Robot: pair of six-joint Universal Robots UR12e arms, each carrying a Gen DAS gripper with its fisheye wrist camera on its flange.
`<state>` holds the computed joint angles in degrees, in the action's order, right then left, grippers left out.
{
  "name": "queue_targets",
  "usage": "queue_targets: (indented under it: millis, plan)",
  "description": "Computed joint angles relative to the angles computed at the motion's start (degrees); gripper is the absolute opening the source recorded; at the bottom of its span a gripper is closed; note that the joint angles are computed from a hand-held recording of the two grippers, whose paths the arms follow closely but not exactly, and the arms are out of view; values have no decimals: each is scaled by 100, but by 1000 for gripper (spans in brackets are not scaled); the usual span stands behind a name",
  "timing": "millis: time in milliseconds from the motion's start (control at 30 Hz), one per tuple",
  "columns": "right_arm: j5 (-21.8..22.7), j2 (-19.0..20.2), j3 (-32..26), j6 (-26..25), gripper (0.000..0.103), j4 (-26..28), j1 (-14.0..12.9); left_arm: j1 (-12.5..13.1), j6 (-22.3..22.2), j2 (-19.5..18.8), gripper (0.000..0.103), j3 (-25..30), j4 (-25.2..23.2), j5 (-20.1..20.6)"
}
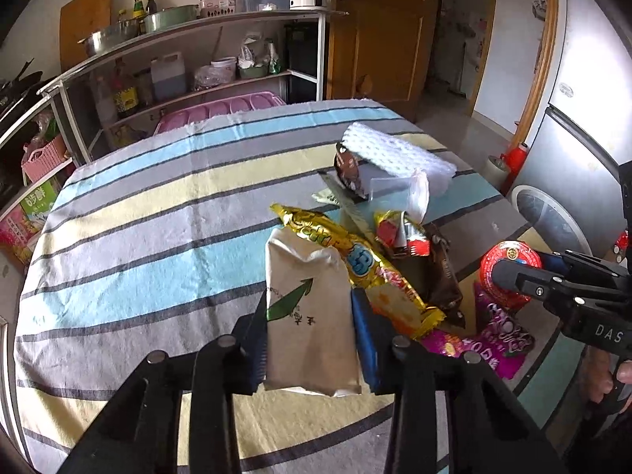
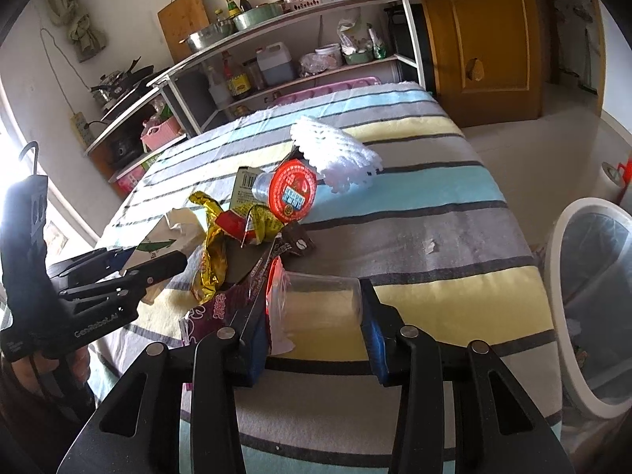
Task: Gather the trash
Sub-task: 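Grasp the paper bag with the left tool while the right tool grasps the clear plastic cup, then carry the paper bag and cup over the bin and open both tools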
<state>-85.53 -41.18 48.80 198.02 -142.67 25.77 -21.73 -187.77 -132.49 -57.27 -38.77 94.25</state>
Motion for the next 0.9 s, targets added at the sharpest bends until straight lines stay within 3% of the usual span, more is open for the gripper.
queue_targets:
  millis: [500,900]
  plan:
    - [-340,-469,706,103,42,-681,-70,-202,184,-14,39,226,267,-90]
    - [-871,-951,1449,329,42,-1068,-217,-439,474,-449,39,1028,40,-524]
